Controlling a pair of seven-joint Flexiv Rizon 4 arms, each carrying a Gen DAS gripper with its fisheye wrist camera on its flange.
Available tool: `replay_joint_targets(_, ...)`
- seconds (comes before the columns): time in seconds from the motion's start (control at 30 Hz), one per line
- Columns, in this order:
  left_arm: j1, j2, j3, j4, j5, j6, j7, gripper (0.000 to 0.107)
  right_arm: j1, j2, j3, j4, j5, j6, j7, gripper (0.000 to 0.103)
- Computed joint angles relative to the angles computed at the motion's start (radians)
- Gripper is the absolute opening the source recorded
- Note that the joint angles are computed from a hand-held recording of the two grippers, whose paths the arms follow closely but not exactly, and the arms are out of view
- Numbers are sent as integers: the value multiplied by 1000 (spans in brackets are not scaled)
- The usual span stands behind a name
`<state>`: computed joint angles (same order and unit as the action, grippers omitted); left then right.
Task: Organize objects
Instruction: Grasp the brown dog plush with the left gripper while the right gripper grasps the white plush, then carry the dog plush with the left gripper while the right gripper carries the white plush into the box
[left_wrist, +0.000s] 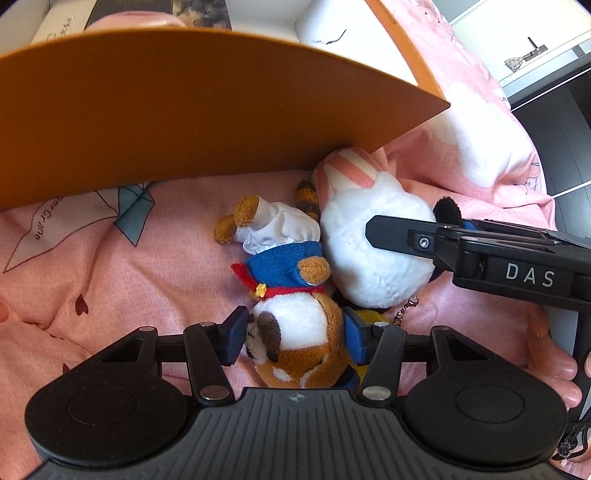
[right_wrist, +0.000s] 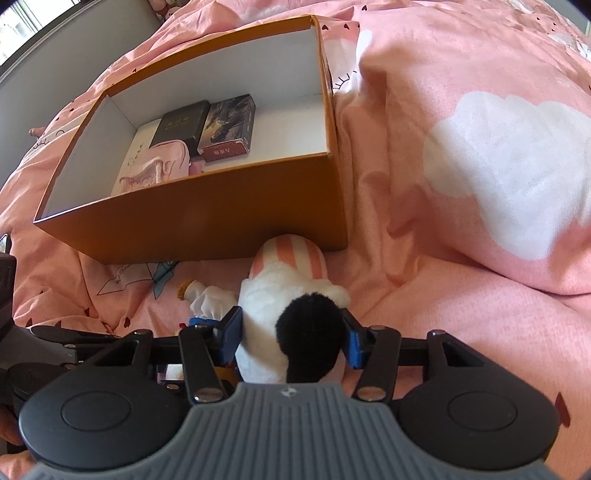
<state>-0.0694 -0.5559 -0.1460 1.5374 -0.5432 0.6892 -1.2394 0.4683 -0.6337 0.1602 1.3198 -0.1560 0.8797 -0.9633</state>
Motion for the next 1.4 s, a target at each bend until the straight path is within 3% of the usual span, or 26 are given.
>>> replay_joint_targets(0.4, 60, 117, -24, 125, -195, 113, 138, 58, 2, 84, -1, 62, -26, 74, 11, 52)
replay_joint_targets(0.67, 69, 133, -34, 105, -318, 106, 198, 58, -8, 120, 20, 51, -10, 123, -25, 51)
replay_joint_targets(1.07, 79, 37, -57, -137, -319, 106, 193, 58, 18, 85, -26, -52, -61, 258, -15, 51)
replay_joint_targets(1.2, 64, -34, -54, -272, -238, 120, 161, 58, 32, 31, -58, -128, -95, 278, 16, 51)
replay_joint_targets(1.4, 44, -189, -28, -487, -78, -8, 6, 58, 19, -63, -49, -250, -76, 210, 33, 51)
